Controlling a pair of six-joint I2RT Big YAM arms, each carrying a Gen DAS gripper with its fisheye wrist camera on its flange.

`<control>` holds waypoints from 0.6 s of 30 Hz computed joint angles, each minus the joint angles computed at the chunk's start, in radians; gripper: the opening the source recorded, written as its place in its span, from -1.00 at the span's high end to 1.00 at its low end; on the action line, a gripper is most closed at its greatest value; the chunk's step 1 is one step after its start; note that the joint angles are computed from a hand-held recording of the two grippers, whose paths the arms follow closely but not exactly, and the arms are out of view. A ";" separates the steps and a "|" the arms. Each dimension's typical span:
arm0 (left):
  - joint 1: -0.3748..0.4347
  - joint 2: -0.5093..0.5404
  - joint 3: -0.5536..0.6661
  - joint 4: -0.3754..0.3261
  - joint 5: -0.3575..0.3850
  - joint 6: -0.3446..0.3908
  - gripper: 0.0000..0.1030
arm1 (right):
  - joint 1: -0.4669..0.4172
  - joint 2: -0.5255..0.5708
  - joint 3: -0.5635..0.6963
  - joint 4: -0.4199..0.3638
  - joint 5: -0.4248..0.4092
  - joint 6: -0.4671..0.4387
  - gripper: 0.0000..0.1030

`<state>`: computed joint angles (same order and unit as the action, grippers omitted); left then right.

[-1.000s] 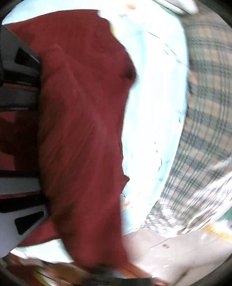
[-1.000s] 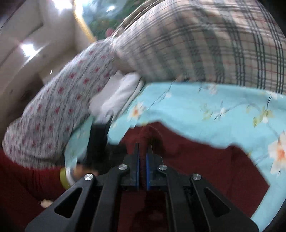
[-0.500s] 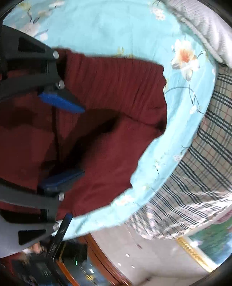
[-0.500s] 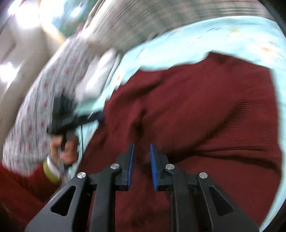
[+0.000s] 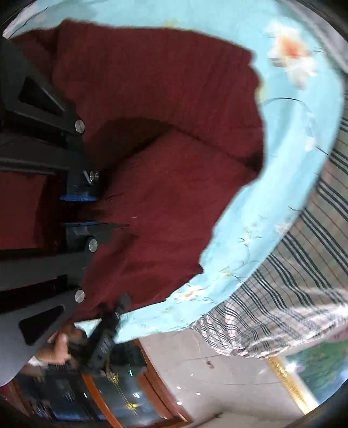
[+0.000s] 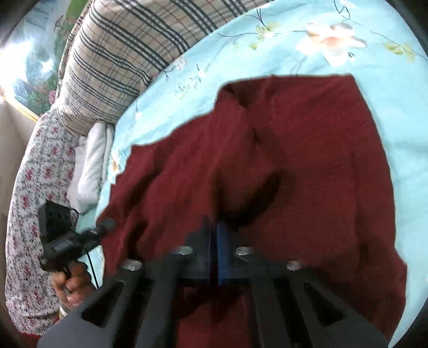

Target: Fold large clothes

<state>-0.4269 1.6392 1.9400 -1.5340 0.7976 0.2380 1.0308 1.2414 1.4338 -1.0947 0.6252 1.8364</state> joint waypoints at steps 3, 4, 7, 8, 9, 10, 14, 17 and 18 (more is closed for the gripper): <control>0.012 -0.046 -0.049 0.090 -0.002 0.018 0.84 | 0.064 0.007 0.084 -0.172 0.236 0.031 0.94; 0.019 -0.047 -0.057 0.089 0.006 0.031 0.84 | 0.080 0.013 0.100 -0.229 0.268 0.057 0.94; 0.014 -0.061 -0.114 0.108 -0.014 0.070 0.84 | 0.090 0.014 0.069 -0.234 0.207 0.102 0.94; 0.007 -0.064 -0.131 0.108 -0.039 0.082 0.83 | 0.085 0.021 0.061 -0.227 0.167 0.105 0.94; 0.001 -0.067 -0.145 0.109 -0.055 0.090 0.83 | 0.086 0.027 0.048 -0.221 0.125 0.117 0.94; -0.001 -0.073 -0.160 0.114 -0.063 0.096 0.83 | 0.090 0.032 0.039 -0.213 0.105 0.128 0.94; 0.013 -0.085 -0.174 0.112 -0.041 0.120 0.73 | 0.113 0.024 0.011 -0.209 0.084 0.191 0.93; 0.016 -0.082 -0.155 0.078 -0.067 0.130 0.60 | 0.112 0.023 0.034 -0.254 0.060 0.209 0.89; 0.020 -0.088 -0.151 0.068 -0.072 0.133 0.46 | 0.115 0.040 0.075 -0.295 0.071 0.199 0.89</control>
